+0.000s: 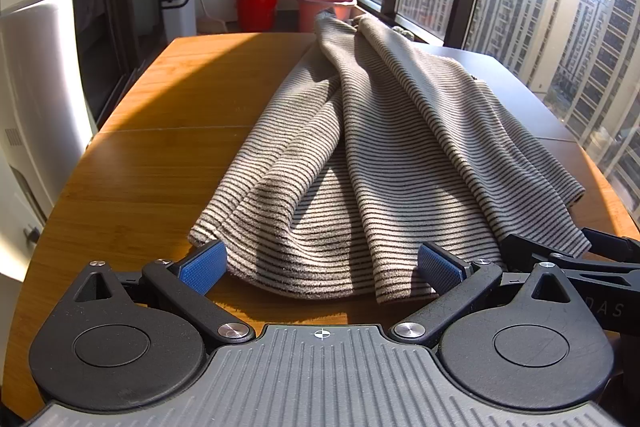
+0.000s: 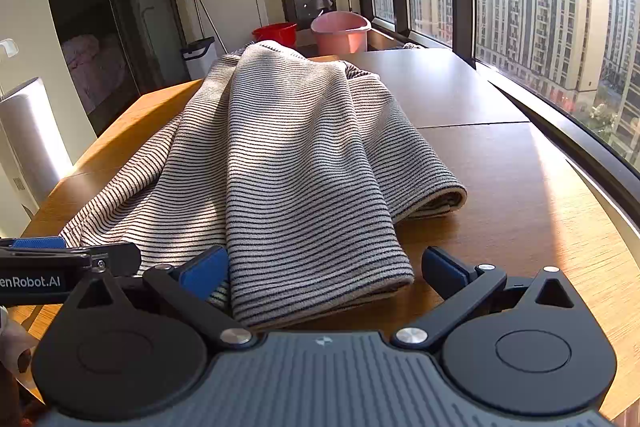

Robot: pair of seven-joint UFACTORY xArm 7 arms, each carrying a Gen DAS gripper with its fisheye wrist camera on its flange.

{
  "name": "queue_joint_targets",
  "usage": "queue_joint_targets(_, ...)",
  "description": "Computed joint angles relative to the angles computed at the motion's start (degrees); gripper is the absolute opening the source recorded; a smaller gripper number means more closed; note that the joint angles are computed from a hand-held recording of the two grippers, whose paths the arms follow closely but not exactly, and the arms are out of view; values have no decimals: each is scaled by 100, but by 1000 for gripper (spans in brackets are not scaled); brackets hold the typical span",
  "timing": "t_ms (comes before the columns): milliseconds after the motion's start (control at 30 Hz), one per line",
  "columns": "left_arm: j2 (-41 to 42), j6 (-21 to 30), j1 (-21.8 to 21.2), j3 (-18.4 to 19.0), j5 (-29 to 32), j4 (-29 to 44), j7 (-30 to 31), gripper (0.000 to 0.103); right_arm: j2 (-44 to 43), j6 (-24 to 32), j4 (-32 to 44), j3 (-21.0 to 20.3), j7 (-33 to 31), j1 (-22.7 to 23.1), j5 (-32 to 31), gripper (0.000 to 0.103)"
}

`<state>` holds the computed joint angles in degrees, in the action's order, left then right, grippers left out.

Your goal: Fold clothes

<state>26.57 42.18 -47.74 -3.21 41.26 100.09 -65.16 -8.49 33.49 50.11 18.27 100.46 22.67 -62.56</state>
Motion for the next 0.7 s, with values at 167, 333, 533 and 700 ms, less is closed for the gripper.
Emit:
queue_joint_targets(167, 11, 2, 2, 0, -15, 12, 15, 103, -39, -11, -46, 1, 5, 10, 26, 103)
queue_joint_targets(333, 28, 8, 0, 6, -27, 27, 31, 103, -59, -30, -58, 17, -19, -15, 63, 103)
queue_joint_targets(533, 23, 21, -13, 10, -27, 19, 25, 103, -65, -25, -58, 27, -38, -19, 96, 103)
queue_joint_targets(700, 27, 35, -16, 8, -25, 27, 31, 103, -126, -95, -105, 4, -115, -70, 143, 103)
